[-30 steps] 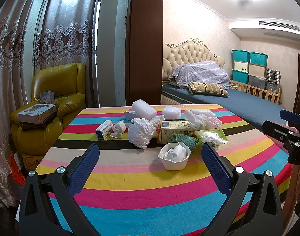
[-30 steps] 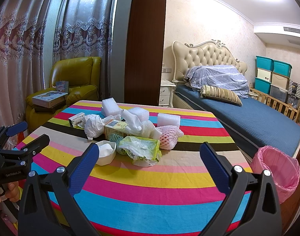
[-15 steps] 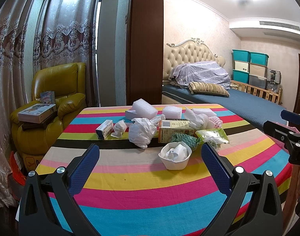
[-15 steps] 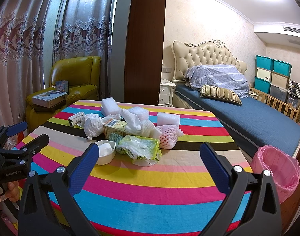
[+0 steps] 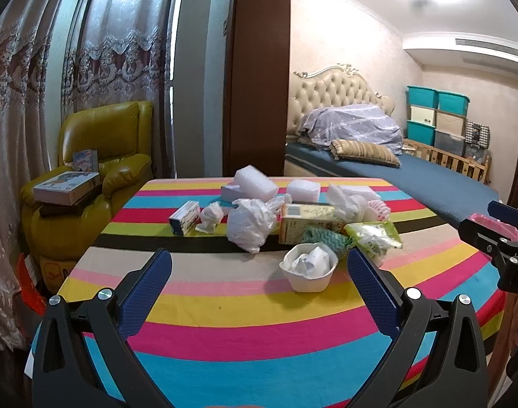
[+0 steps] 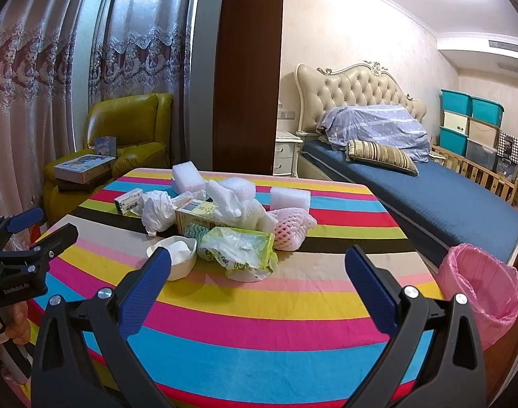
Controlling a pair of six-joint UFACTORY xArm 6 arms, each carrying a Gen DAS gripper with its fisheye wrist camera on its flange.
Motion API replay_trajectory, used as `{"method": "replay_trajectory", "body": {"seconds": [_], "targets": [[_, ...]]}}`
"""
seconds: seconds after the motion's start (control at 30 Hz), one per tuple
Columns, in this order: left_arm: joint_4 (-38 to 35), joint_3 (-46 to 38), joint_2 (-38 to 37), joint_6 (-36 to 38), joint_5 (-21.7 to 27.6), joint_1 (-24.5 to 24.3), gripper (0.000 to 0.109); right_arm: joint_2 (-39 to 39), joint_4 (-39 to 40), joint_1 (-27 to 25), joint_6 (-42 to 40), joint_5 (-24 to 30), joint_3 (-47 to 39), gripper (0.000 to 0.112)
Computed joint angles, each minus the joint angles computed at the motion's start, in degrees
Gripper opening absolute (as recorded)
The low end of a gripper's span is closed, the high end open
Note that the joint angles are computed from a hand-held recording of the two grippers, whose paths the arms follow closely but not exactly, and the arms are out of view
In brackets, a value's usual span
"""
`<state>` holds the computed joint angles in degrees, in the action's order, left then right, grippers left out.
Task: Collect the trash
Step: 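Grasp the white paper cup with the left tool while the right tool grasps the clear plastic bag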
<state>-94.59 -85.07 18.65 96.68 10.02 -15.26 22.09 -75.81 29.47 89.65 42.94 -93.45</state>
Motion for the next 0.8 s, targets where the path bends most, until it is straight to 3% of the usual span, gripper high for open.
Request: {"method": "replay_trajectory", "body": {"seconds": [0.07, 0.2, 0.37, 0.5, 0.57, 0.7, 0.8], "targets": [[3.2, -0.3, 0.7, -3.4, -0.9, 0.0, 0.097, 0.3, 0.2, -0.7, 0.3, -0.9, 0.2, 0.099], [3.3, -2.4, 3.0, -2.9, -3.1, -0.2, 0.097, 2.4, 3.6, -2.8, -1.0, -3.3, -0.9, 0.099], [21.2, -4.8, 7.3, -20.7, -1.2, 0.8, 0.097, 8.2, 11.3, -6.2, -6.4, -7.6, -5.9, 0.099], [33.0, -6.9, 10.0, -29.2, 3.9, 1.7, 0.097, 15.3, 21.7, -8.2, -16.6, -9.3, -14.4, 0.099], [36.6, -7.9, 11.2, -32.1, 4.4, 1.7, 0.097, 19.4, 27.5, -8.7, -23.0, -8.7, -20.0, 0.097], [42.9, -11.7, 13.9, -40.3, 12.5, 3.5, 0.097, 26.8, 36.7, -8.7, -34.3, -4.5, -31.9, 0.093], [48.1, -15.1, 16.1, -46.5, 17.0, 4.2, 0.097, 34.4, 42.3, -8.6, -42.2, 0.8, -44.7, 0.081]]}}
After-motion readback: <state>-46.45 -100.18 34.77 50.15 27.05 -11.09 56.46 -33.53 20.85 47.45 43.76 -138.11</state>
